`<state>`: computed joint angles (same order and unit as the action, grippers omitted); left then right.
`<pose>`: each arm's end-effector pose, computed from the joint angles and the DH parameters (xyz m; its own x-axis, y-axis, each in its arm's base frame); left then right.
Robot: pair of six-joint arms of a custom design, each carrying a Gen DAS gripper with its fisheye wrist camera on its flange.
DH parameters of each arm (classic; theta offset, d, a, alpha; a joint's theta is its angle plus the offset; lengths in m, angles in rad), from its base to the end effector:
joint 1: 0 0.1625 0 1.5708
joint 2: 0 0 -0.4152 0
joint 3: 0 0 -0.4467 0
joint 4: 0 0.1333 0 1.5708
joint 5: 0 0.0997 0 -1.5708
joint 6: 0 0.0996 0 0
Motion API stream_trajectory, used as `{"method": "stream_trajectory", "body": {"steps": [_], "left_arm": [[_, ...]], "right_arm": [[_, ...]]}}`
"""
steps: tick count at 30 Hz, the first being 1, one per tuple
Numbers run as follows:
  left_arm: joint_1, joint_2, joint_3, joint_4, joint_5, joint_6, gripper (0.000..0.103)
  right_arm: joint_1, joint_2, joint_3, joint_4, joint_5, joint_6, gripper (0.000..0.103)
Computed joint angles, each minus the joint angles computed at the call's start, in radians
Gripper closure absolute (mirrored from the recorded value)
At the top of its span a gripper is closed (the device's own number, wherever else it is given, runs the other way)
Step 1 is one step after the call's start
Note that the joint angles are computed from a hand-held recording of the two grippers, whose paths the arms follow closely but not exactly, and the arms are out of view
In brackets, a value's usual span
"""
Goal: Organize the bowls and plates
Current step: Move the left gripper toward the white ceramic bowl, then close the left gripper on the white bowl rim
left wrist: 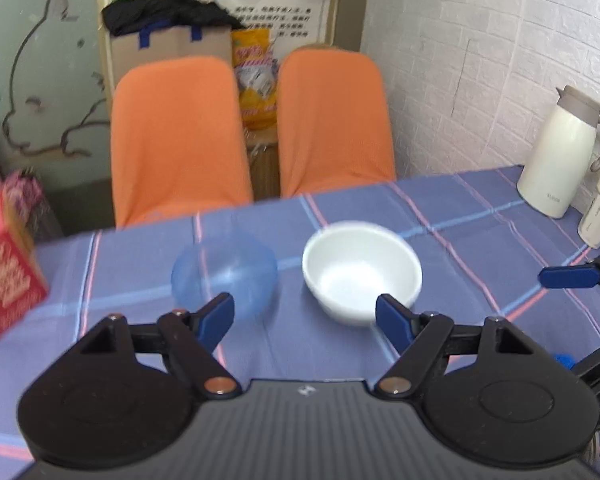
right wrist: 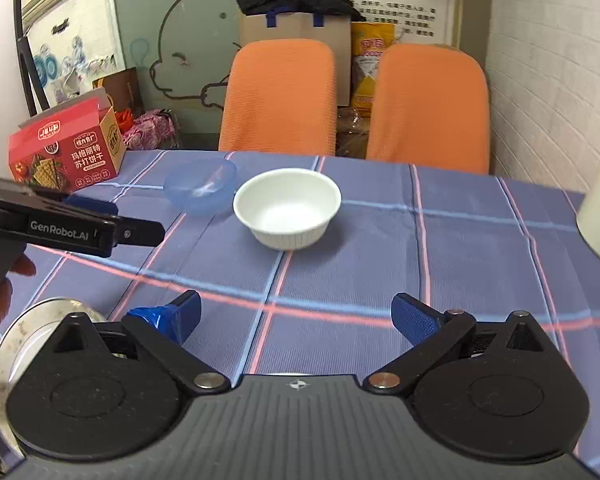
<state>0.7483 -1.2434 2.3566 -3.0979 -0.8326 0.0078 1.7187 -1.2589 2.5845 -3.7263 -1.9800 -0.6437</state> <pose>-0.1948 -0.4542 0.1275 -0.6964 0.3628 -0.6192 0.6764 0.6201 -0.3974 0.1473 -0.3527 0.1362 -0.7007 -0.2765 0.6576 -0.6501 0.6271 -0.4290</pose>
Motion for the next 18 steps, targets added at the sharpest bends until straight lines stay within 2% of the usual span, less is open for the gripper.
{"method": "stream_trajectory", "body": {"steps": [2, 4, 8, 12, 14, 18], "left_arm": [[0.046, 0.042, -0.082, 0.024, -0.104, 0.102, 0.024], [0.087, 0.084, -0.158, 0.091, -0.186, 0.150, 0.024], [0.151, 0.179, -0.284, 0.202, -0.244, 0.186, 0.024], [0.193, 0.237, -0.359, 0.248, -0.318, 0.220, 0.024], [0.206, 0.259, -0.382, 0.264, -0.335, 0.236, 0.024], [0.213, 0.303, -0.404, 0.266, -0.268, 0.234, 0.024]], "right_arm": [[0.000, 0.015, -0.049, 0.043, 0.006, -0.023, 0.014], [-0.010, 0.040, -0.098, 0.072, 0.016, -0.045, 0.014], [-0.043, 0.095, -0.174, 0.147, 0.002, -0.039, 0.014], [-0.066, 0.133, -0.208, 0.187, -0.012, -0.055, 0.014], [-0.069, 0.142, -0.213, 0.192, -0.016, -0.071, 0.014], [-0.070, 0.161, -0.220, 0.189, -0.025, -0.097, 0.014]]}}
